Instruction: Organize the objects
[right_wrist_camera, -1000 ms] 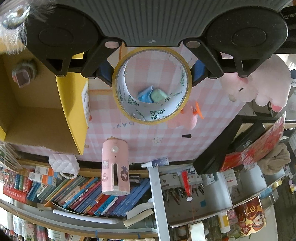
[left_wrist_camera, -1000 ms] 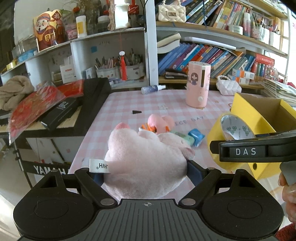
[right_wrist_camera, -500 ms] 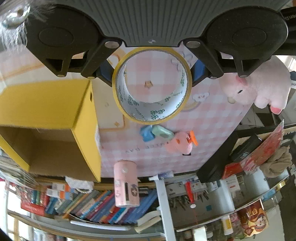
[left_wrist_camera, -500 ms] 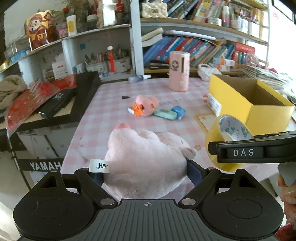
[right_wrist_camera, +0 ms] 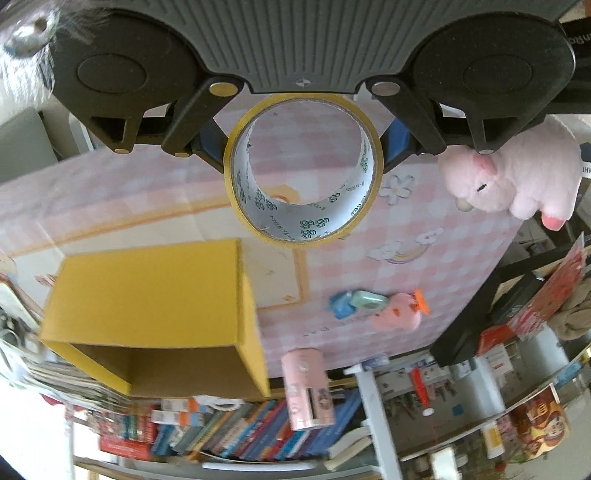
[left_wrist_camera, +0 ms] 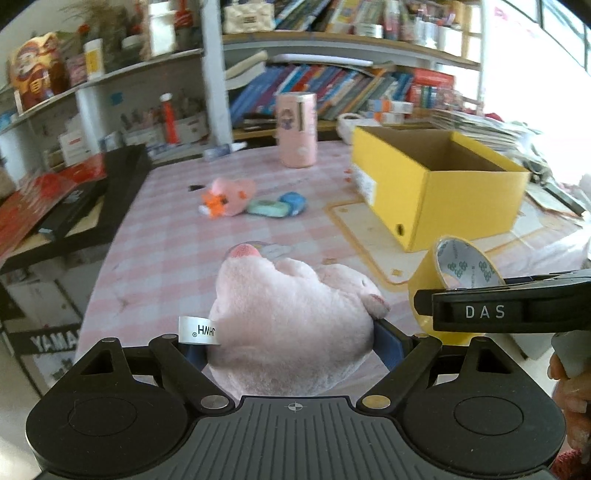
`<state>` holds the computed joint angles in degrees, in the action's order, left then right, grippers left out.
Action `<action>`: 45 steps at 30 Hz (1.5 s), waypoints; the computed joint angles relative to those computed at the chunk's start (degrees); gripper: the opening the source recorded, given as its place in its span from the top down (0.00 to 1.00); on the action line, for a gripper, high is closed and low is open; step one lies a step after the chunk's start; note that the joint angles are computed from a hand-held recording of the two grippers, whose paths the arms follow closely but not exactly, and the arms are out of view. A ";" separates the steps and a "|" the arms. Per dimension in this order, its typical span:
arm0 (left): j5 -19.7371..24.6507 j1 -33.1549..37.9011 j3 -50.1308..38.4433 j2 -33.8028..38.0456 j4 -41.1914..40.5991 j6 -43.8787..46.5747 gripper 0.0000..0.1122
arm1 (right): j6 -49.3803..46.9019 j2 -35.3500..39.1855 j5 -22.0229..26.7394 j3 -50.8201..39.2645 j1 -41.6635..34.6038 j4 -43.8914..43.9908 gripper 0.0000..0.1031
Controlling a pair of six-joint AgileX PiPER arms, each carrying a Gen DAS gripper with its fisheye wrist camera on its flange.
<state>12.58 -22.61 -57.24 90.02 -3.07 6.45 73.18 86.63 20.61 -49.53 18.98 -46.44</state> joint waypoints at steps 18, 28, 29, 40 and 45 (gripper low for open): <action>1.10 -6.84 -5.00 4.42 -27.79 31.94 0.22 | 14.54 -11.91 9.29 10.49 -4.13 -7.42 0.21; -0.51 -7.93 -7.27 5.85 -27.81 31.78 0.22 | 11.14 -11.87 8.06 9.61 -8.25 -6.01 0.21; -0.72 -8.13 -7.51 5.96 -27.31 31.27 0.22 | 10.77 -11.70 7.74 9.37 -8.51 -6.19 0.21; -4.03 -10.41 -11.28 8.56 -29.18 32.81 0.22 | 6.47 -10.52 5.87 6.63 -13.13 -6.42 0.21; -5.54 -11.81 -14.39 10.60 -24.43 27.78 0.22 | 4.80 -10.41 4.75 5.25 -15.55 -7.78 0.21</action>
